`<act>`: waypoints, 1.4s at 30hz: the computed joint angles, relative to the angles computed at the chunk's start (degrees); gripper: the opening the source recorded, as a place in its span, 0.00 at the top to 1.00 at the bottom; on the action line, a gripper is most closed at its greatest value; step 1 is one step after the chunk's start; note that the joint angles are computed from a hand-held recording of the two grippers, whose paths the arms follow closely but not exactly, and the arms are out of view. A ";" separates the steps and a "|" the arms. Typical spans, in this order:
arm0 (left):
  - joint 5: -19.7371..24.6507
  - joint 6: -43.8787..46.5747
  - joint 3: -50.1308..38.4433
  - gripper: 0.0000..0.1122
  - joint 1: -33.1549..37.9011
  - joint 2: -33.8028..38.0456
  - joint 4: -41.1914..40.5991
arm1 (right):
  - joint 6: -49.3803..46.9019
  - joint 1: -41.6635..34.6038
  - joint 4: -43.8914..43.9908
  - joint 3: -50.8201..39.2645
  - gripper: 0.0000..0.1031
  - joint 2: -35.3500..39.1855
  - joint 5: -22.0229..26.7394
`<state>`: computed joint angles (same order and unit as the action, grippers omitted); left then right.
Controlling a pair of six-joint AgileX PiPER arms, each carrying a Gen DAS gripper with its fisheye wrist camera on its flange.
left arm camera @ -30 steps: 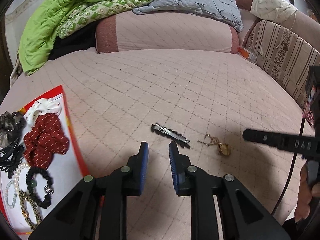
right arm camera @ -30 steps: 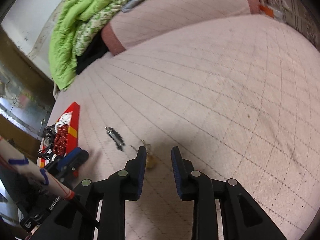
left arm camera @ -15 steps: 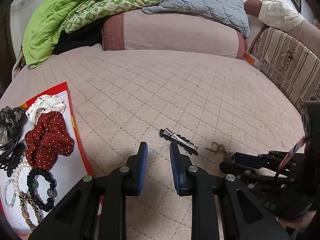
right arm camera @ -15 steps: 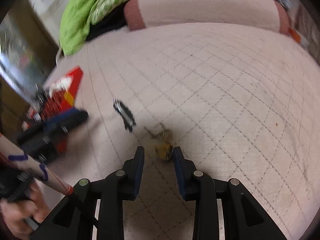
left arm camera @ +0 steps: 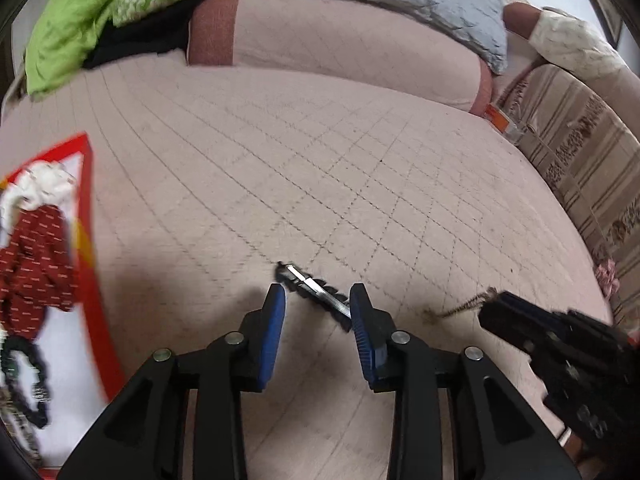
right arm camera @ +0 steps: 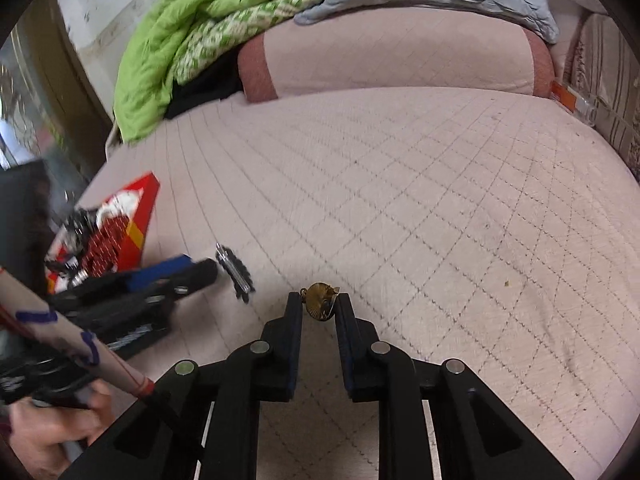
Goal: Organize jewelry
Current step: 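Grasp the silver hair clip with the left tool while the right tool holds the gold pendant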
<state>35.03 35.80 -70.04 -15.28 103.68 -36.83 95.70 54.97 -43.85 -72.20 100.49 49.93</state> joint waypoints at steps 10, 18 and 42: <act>-11.05 -13.46 1.23 0.87 -8.37 1.57 17.38 | 3.88 0.13 -3.12 1.00 0.83 -2.40 0.31; -8.21 9.72 6.68 0.95 -1.89 -4.09 -2.96 | 5.89 0.71 -4.74 0.62 0.83 -3.35 1.38; -8.02 15.78 11.70 0.95 5.37 -13.76 -5.30 | 2.03 1.71 -4.93 -7.88 0.83 1.87 1.60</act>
<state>27.01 51.58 -58.35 -9.92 89.92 -42.13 97.73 56.68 -48.78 -80.08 102.36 51.53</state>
